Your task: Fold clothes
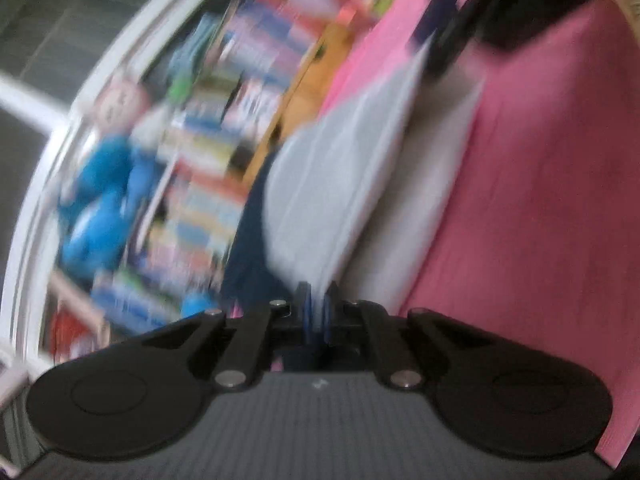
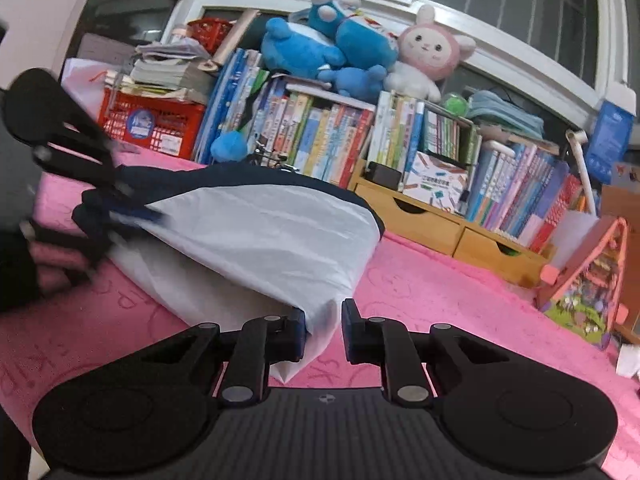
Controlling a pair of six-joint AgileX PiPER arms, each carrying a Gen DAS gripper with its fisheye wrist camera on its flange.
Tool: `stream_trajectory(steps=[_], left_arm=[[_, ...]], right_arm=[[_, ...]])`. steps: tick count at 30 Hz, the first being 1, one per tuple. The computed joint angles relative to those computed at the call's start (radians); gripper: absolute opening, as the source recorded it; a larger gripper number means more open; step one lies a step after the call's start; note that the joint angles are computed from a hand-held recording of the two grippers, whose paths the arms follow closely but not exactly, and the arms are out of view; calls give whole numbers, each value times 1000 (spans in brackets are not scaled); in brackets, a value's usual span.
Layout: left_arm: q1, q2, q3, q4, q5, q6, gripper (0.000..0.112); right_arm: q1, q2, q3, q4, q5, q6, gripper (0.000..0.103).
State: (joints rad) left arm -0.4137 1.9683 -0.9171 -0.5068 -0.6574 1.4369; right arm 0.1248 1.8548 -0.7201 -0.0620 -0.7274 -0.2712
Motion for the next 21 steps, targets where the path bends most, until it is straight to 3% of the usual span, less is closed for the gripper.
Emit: stream_trajectory(steps=[4, 7, 9, 10, 11, 12, 13, 14, 16, 21], left_arm=[[54, -32, 42, -135, -47, 62, 3], [66, -113, 99, -111, -32, -65, 5], [33, -142, 127, -42, -39, -137, 9], [16, -155, 139, -9, -43, -171, 9], [-1, -168, 149, 23, -48, -203, 9], [-18, -165, 149, 52, -41, -217, 10], [-36, -162, 147, 83, -33, -232, 10], [-47, -151, 138, 119, -29, -250, 12], [-65, -117, 110, 181, -21, -276, 13], [-88, -28, 26, 250, -2, -314, 20]], right_arm=[[15, -8, 32, -17, -40, -23, 17], [38, 2, 21, 39, -25, -22, 18], [53, 12, 7, 96, 0, 6, 32], [61, 19, -8, 125, 30, 24, 53], [68, 26, -21, 148, 55, 43, 58], [70, 34, -29, 155, 63, 64, 50], [74, 37, -36, 161, 74, 75, 22], [85, 38, -38, 187, 75, 61, 18], [87, 32, -22, 172, 48, 56, 17], [59, 22, -29, 105, 75, 77, 17]])
